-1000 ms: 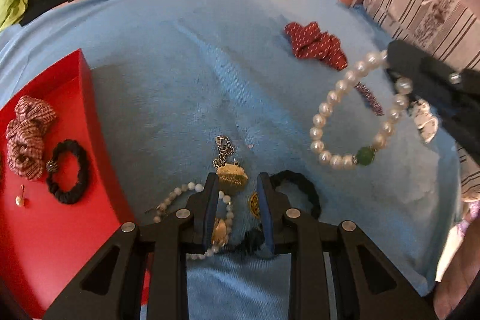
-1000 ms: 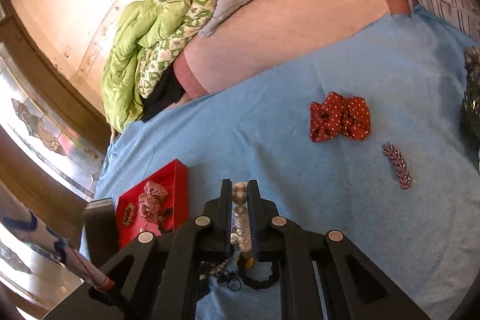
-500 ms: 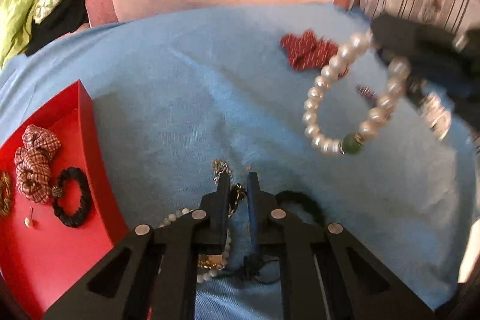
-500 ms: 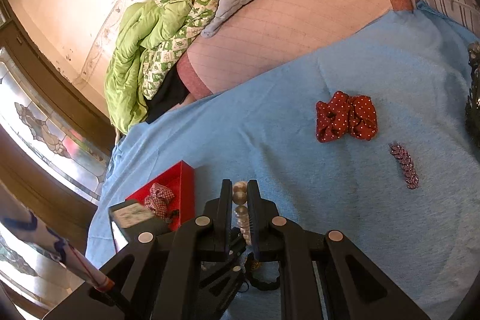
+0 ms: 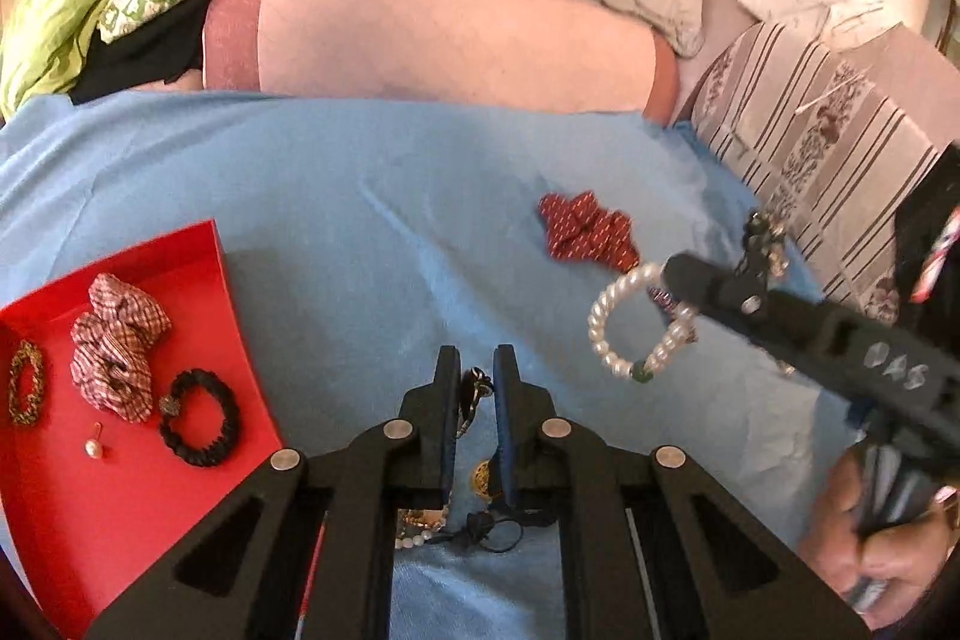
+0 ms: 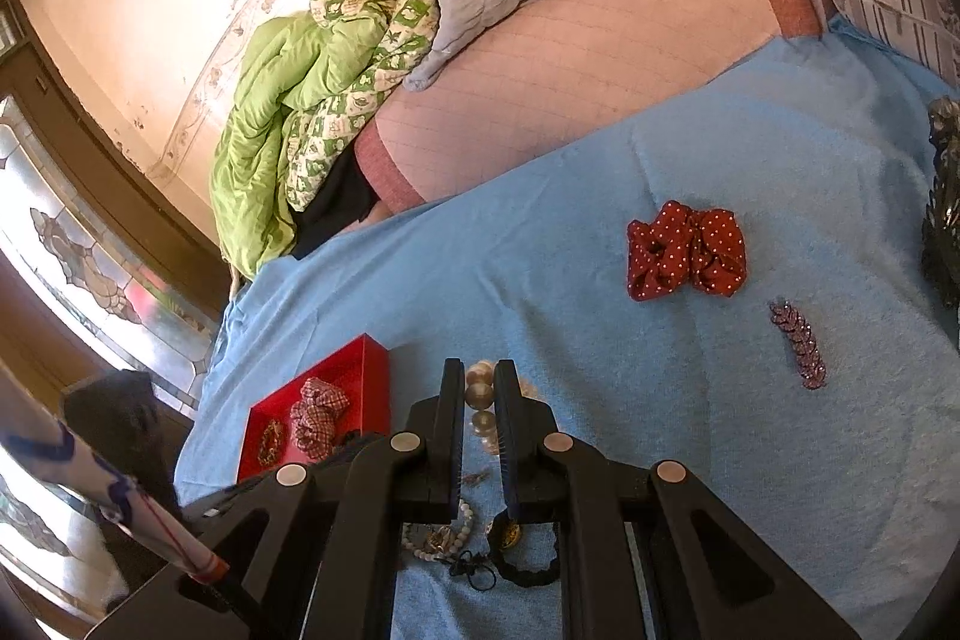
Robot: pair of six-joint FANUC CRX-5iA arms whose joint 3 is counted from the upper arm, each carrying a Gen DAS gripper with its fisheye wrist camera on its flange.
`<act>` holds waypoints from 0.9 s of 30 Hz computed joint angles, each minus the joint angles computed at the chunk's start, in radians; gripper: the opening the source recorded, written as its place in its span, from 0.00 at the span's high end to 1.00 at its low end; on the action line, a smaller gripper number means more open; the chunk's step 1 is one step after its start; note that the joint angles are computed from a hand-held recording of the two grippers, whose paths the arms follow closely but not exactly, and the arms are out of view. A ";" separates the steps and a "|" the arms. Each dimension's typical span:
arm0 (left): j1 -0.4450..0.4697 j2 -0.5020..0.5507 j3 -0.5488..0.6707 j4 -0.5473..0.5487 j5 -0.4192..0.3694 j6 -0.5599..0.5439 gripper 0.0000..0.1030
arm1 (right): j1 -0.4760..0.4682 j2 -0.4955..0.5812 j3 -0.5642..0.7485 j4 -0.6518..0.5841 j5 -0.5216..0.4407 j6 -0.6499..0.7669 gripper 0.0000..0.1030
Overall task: Organize jewelry
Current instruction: 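Grasp the pearl bracelet with the right tool and lift it, then carry the pearl bracelet over the red tray and open the right tool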
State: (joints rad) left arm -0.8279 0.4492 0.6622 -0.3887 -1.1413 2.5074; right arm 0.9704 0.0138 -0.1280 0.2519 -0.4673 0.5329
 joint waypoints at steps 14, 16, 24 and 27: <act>-0.036 -0.116 -0.010 -0.128 0.001 0.086 0.90 | 0.021 -0.007 0.014 -0.038 0.047 0.085 0.89; -0.043 -0.133 -0.017 -0.148 -0.005 0.101 0.90 | 0.028 -0.008 0.013 -0.042 0.064 0.100 0.90; -0.088 -0.228 -0.046 -0.260 -0.060 0.146 0.90 | 0.074 0.003 0.050 -0.131 0.128 0.249 0.90; -0.110 -0.259 -0.058 -0.296 -0.099 0.154 0.90 | 0.095 0.017 0.089 -0.213 0.121 0.350 0.90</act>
